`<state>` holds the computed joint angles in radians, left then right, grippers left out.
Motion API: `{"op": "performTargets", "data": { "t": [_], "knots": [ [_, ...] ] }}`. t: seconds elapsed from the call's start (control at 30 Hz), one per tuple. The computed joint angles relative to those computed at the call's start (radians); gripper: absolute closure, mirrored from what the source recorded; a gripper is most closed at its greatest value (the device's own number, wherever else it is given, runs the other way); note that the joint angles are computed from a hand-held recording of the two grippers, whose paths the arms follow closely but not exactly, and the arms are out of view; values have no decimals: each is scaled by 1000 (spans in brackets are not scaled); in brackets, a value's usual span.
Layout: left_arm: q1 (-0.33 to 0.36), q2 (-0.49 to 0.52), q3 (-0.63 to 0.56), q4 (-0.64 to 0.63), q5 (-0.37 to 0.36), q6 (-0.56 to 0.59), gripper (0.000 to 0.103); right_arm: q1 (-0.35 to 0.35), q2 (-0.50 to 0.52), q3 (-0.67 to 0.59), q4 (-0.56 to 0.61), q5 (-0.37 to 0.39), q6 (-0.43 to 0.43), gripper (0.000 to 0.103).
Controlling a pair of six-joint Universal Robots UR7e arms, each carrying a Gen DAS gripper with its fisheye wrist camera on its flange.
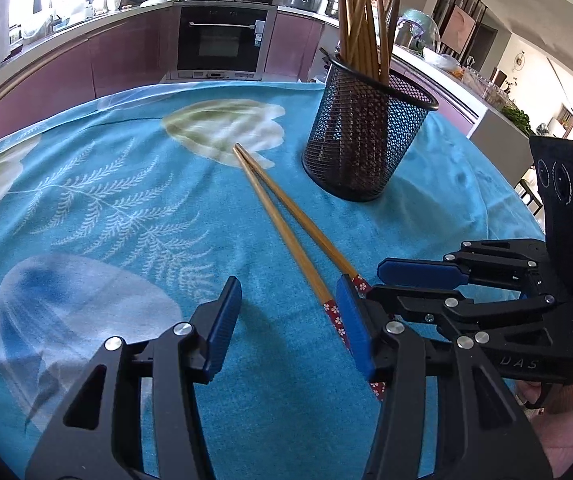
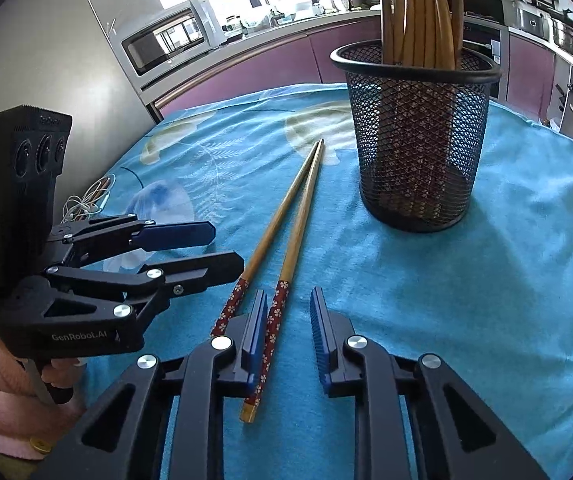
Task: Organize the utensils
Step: 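Move both open grippers toward the last pair of chopsticks on the tablecloth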
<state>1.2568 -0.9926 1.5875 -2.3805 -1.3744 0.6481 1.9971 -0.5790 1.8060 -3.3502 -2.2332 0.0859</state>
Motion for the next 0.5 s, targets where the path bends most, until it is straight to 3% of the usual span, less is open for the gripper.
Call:
{"op": "performTargets", "data": {
  "t": [0.27, 0.5],
  "knots": [
    [-6, -5, 19, -3, 2, 23, 55, -9, -10, 1, 11, 11, 13, 84],
    [-11, -7, 30, -20, 26, 13, 71, -12, 0, -34, 40, -5, -4, 84]
  ]
}}
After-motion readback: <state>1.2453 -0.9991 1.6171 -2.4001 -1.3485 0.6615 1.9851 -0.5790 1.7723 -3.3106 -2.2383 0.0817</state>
